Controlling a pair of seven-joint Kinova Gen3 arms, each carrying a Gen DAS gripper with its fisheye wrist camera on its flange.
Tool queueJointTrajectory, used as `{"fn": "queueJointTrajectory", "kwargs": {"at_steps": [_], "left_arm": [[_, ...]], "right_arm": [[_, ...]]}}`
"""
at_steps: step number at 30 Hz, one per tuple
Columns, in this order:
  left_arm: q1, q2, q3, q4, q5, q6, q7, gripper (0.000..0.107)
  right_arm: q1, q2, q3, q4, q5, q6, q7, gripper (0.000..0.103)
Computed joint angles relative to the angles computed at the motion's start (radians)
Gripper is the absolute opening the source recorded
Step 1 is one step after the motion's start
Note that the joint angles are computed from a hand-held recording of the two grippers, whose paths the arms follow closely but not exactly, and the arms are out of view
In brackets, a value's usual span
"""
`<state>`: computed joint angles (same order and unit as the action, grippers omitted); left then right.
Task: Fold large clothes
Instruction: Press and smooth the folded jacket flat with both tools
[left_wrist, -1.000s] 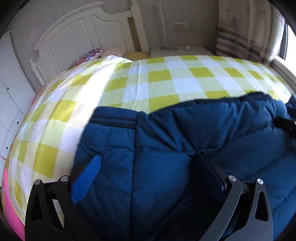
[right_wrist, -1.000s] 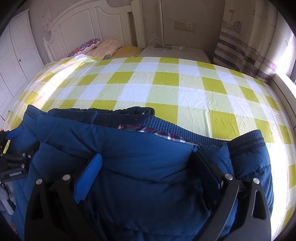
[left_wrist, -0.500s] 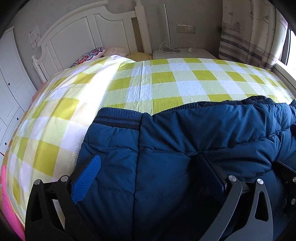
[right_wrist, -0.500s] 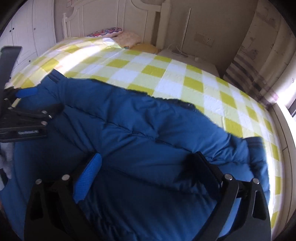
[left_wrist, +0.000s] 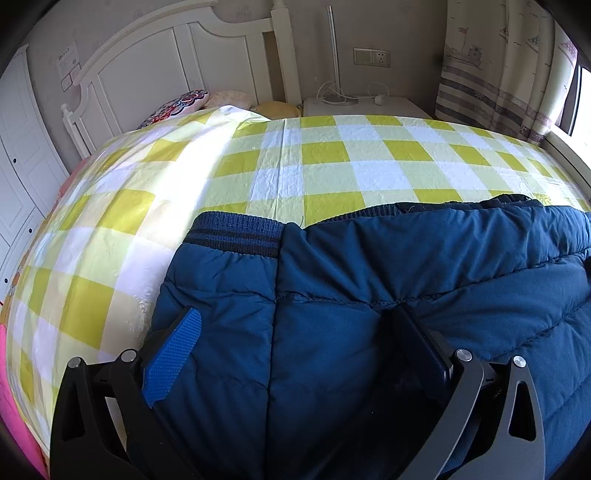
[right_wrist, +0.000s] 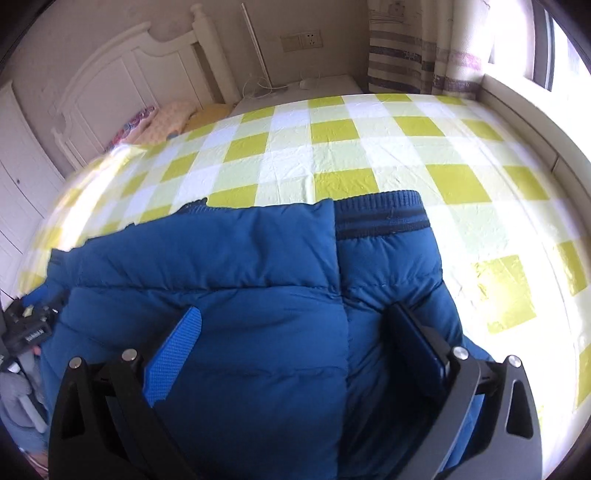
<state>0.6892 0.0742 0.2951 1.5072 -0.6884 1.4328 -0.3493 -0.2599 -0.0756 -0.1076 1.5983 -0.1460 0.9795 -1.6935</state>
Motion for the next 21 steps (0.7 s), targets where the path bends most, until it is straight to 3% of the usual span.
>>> {"fn": "queueJointTrajectory", "kwargs": {"at_steps": [2, 4, 6, 8, 11, 14, 17, 19, 21], "left_arm": [[-0.023, -0.004, 0.017, -0.001, 0.01, -0.006, 0.004, 0.099], [-0.038, -0.001, 0.029, -0.016, 0.02, 0.012, 0.011, 0.099], [0.022, -0.009, -0.002, -0.028, -0.005, 0.054, 0.078, 0.099], [0.114, -0.056, -0.031, -0.038, -0.026, 0.032, 0.146, 0.099], [0.215, -0.003, 0.005, -0.096, -0.126, 0.072, 0.13, 0.099], [0.16, 0.098, 0.088, -0.102, -0.11, 0.07, 0.04, 0.099], [0.05, 0.056, 0.122, -0.052, -0.027, -0.029, 0.066, 0.099], [0.018, 0.026, 0.113, -0.016, 0.011, -0.095, 0.062, 0.099], [0.059, 0.025, 0.069, -0.01, 0.008, -0.101, 0.059, 0.099]], "right_arm": [[0.005, 0.002, -0.049, -0.005, 0.065, 0.005, -0.043, 0.101], [-0.022, -0.005, -0.023, 0.001, 0.065, 0.001, -0.05, 0.101], [-0.013, -0.013, -0.011, 0.01, 0.03, -0.004, -0.025, 0.101], [-0.006, -0.018, 0.004, 0.02, 0.015, -0.007, 0.004, 0.101], [-0.004, -0.012, 0.003, 0.017, 0.015, -0.008, 0.007, 0.101], [-0.001, -0.011, 0.004, 0.019, 0.01, -0.015, 0.012, 0.101], [0.005, -0.022, 0.01, 0.034, -0.014, -0.033, 0.025, 0.101], [0.006, -0.031, 0.001, 0.028, 0.006, -0.028, -0.001, 0.1], [0.015, -0.079, -0.042, 0.038, 0.067, -0.034, -0.065, 0.099]]}}
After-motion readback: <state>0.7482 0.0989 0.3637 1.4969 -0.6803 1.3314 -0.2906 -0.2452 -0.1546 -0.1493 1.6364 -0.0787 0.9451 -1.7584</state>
